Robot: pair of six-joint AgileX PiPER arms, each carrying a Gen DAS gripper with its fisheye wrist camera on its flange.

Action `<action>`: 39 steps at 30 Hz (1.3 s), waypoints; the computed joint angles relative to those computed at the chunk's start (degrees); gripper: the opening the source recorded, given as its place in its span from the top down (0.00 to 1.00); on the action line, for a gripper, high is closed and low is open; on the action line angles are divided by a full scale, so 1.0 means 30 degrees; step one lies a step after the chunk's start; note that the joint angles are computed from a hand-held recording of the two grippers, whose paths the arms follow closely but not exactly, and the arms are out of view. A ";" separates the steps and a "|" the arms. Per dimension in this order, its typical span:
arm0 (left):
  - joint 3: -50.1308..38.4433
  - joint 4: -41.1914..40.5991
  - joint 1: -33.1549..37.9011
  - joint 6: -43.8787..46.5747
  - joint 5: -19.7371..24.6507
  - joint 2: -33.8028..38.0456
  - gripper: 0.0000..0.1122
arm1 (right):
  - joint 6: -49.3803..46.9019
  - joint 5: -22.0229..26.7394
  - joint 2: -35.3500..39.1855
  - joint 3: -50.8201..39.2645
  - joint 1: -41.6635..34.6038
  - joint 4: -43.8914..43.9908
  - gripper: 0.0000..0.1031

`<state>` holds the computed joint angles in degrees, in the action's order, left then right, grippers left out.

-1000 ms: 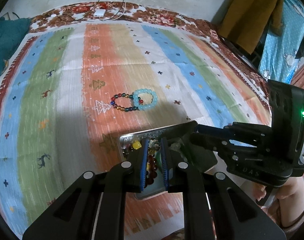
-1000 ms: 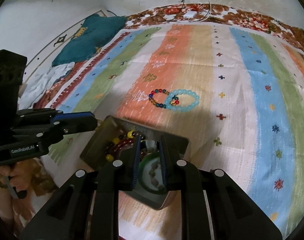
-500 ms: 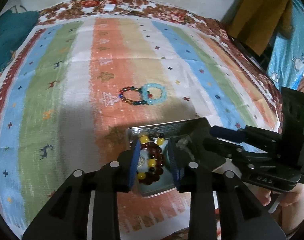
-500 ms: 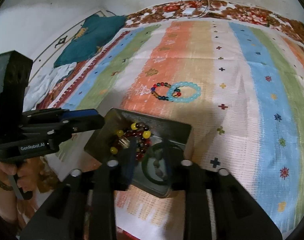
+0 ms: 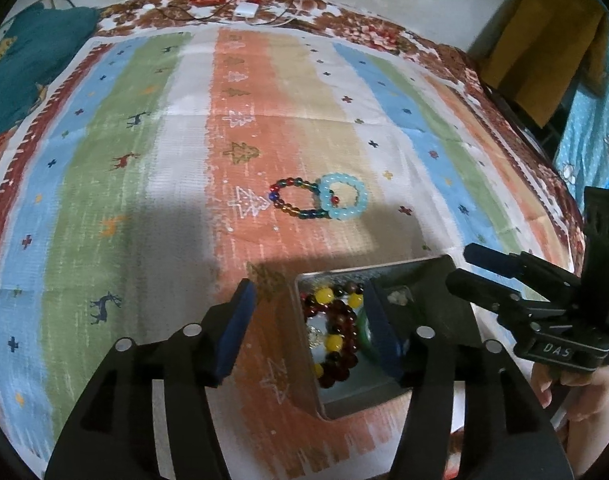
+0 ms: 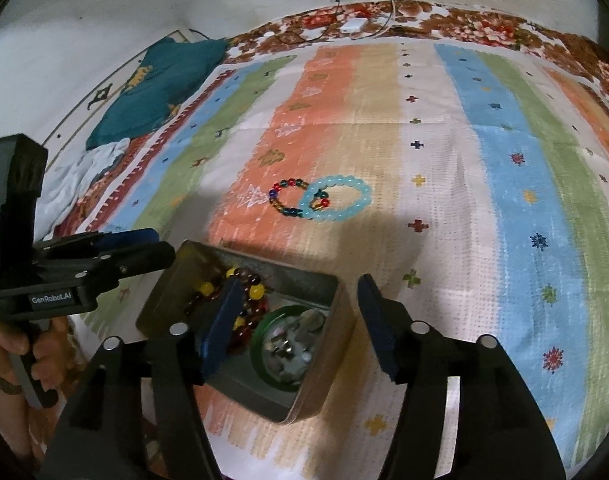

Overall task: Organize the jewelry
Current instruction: 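Open both grippers to drop the pieces into the tin, then move the left tool to the multicolour bead bracelet while the right tool approaches the light-blue bracelet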

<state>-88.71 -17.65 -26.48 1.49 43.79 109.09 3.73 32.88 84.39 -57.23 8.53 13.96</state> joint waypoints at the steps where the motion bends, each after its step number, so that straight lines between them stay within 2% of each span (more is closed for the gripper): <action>1: -0.0071 -0.0056 0.0054 0.0001 0.0013 0.0066 0.45 | -0.0046 -0.0011 0.0076 -0.0054 -0.0137 0.0078 0.39; 3: -0.0069 -0.0131 0.0108 -0.0038 -0.0149 0.0087 0.39 | -0.0330 -0.0094 0.0143 -0.0074 -0.0371 0.0388 0.34; 8: -0.0302 -0.0199 0.0120 0.0049 -0.0432 0.0376 0.35 | -0.0451 -0.0249 0.0409 -0.0321 -0.0696 0.0495 0.26; 11: -0.0558 0.0255 0.0025 -0.0226 -0.0568 0.0650 0.34 | -0.0560 -0.0290 0.0744 -0.0637 -0.0901 0.0562 0.25; 18: -0.1798 0.0724 0.0107 -0.0632 -0.0663 0.1648 0.23 | -0.1281 -0.0052 0.1773 -0.1576 -0.1680 0.0993 0.23; 21: -0.2461 0.1466 0.0018 -0.1148 -0.0640 0.2162 0.20 | -0.1411 -0.0184 0.2129 -0.1807 -0.1876 0.1099 0.15; 27: -0.4084 0.3395 -0.0010 -0.2386 0.0112 0.3388 0.14 | -0.1347 -0.0099 0.3077 -0.2736 -0.1923 0.0691 0.09; 34: -0.6285 0.2117 0.0743 -0.1944 0.1513 0.4888 0.13 | -0.1651 0.0440 0.4488 -0.4062 -0.2272 0.0882 0.09; 39: -0.8180 0.2799 0.0724 -0.2189 0.2346 0.6151 0.13 | -0.1464 0.0757 0.5346 -0.4830 -0.2321 0.0523 0.09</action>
